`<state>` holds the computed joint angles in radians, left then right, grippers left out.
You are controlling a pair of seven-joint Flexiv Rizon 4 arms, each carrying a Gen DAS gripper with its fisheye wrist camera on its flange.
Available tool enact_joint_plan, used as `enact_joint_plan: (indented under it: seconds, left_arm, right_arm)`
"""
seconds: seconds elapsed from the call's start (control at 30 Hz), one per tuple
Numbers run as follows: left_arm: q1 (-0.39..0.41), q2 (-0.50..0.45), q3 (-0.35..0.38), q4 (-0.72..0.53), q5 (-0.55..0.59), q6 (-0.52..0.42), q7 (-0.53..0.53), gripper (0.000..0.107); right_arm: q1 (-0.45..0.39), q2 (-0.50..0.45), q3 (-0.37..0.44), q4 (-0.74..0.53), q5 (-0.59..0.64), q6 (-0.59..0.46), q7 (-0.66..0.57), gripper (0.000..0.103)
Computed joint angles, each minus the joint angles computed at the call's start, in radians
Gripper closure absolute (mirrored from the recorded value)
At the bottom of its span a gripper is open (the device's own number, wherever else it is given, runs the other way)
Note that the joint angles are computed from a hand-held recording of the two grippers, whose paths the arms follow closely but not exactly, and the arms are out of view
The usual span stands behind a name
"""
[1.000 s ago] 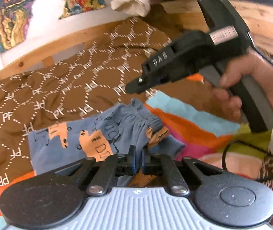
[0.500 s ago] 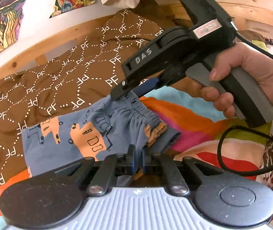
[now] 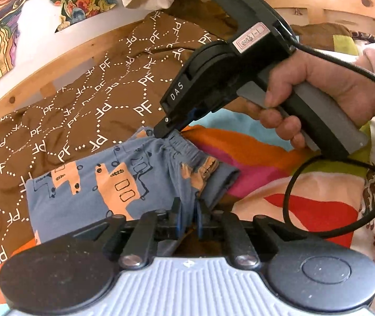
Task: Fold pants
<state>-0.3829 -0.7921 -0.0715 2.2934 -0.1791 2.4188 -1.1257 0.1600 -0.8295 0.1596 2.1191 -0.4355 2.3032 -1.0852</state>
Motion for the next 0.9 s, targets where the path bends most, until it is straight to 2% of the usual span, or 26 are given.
enact_joint_plan:
  seconds: [0.03, 0.07, 0.1, 0.13, 0.17, 0.23, 0.27, 0.3, 0.33, 0.4, 0.43, 0.53, 0.63, 0.67, 0.77, 0.9]
  left_arm:
    - [0.019, 0.005, -0.01, 0.007, 0.02, 0.008, -0.016, 0.088]
    - [0.062, 0.013, -0.034, 0.019, 0.064, 0.021, -0.054, 0.074]
    - [0.108, 0.022, -0.058, 0.031, 0.107, 0.03, -0.1, 0.054]
    - [0.151, 0.03, -0.079, 0.046, 0.143, 0.05, -0.156, 0.039]
    - [0.182, 0.035, -0.09, 0.063, 0.165, 0.085, -0.213, 0.036]
    - [0.205, 0.054, -0.084, 0.093, 0.15, 0.137, -0.308, 0.032]
    - [0.195, 0.062, -0.071, 0.104, 0.113, 0.154, -0.343, 0.029]
    - [0.166, 0.068, -0.051, 0.114, 0.033, 0.174, -0.379, 0.019]
    - [0.121, 0.075, -0.029, 0.117, -0.072, 0.175, -0.397, 0.012]
    - [0.005, 0.086, 0.007, 0.102, -0.354, 0.112, -0.383, 0.012]
    - [-0.018, 0.09, 0.014, 0.094, -0.428, 0.068, -0.38, 0.012]
    - [-0.016, 0.071, 0.021, 0.084, -0.454, 0.018, -0.422, 0.012]
    - [-0.076, 0.049, 0.046, 0.069, -0.557, -0.026, -0.394, 0.013]
    - [-0.064, 0.044, 0.043, 0.092, -0.541, -0.006, -0.438, 0.012]
    - [0.028, 0.027, 0.033, 0.13, -0.381, 0.052, -0.571, 0.011]
    - [0.005, 0.01, 0.062, 0.144, -0.365, 0.09, -0.546, 0.011]
  right_arm:
    - [0.016, 0.005, -0.013, 0.006, 0.015, 0.009, -0.022, 0.082]
    - [0.033, 0.01, -0.026, 0.013, 0.029, 0.028, -0.055, 0.079]
    - [0.048, 0.015, -0.036, 0.023, 0.048, 0.053, -0.086, 0.074]
    - [0.057, 0.022, -0.042, 0.033, 0.063, 0.073, -0.112, 0.07]
    - [0.073, 0.031, -0.052, 0.045, 0.087, 0.092, -0.143, 0.066]
    - [0.145, 0.047, -0.088, 0.067, 0.207, 0.133, -0.223, 0.039]
    - [0.184, 0.05, -0.103, 0.074, 0.278, 0.152, -0.258, 0.033]
    - [0.238, 0.05, -0.124, 0.077, 0.372, 0.176, -0.3, 0.023]
    - [0.287, 0.043, -0.141, 0.071, 0.461, 0.195, -0.335, 0.018]
    - [0.374, 0.023, -0.167, 0.051, 0.616, 0.227, -0.396, 0.013]
    - [0.417, 0.011, -0.182, 0.038, 0.678, 0.23, -0.432, 0.01]
    - [0.489, -0.029, -0.213, 0.027, 0.706, 0.252, -0.574, 0.008]
    - [0.507, -0.068, -0.227, 0.037, 0.649, 0.298, -0.73, 0.008]
    - [0.509, -0.079, -0.229, 0.042, 0.641, 0.318, -0.775, 0.008]
    - [0.468, -0.082, -0.214, 0.059, 0.603, 0.335, -0.849, 0.004]
    - [0.384, -0.066, -0.168, 0.088, 0.52, 0.34, -0.872, 0.001]
